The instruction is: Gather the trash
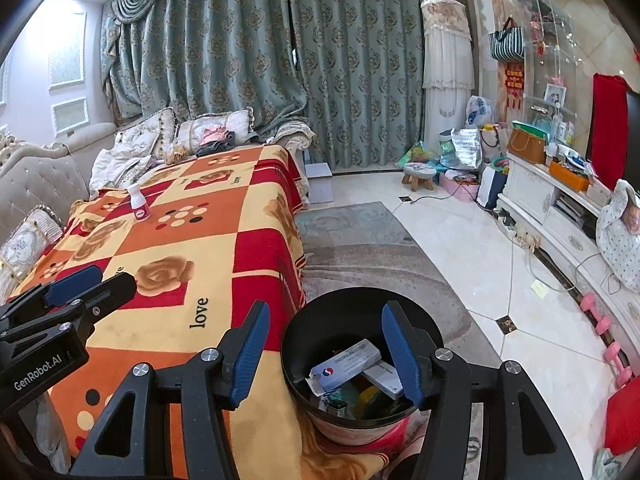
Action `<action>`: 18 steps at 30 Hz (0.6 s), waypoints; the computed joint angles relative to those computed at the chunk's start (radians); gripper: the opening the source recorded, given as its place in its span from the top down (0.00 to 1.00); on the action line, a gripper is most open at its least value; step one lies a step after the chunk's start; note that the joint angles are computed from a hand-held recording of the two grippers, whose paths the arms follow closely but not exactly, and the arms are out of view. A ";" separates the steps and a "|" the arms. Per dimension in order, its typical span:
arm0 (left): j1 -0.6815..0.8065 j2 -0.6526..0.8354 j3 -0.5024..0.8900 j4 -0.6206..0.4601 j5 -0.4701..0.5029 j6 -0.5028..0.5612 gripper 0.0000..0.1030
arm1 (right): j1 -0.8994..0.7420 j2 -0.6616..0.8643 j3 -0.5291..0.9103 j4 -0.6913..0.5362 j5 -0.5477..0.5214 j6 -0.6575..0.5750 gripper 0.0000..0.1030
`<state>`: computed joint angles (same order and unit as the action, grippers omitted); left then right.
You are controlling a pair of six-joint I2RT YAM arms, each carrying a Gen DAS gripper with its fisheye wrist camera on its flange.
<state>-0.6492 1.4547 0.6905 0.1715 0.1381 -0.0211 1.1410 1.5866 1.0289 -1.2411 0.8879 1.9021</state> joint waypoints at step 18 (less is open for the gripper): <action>-0.019 0.001 -0.015 0.010 -0.005 0.002 0.44 | 0.009 -0.007 -0.021 -0.002 -0.008 0.024 0.42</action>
<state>-0.6679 1.4556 0.6754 0.1820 0.1326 -0.0189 1.1500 1.5798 1.0078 -1.2426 0.8801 1.9257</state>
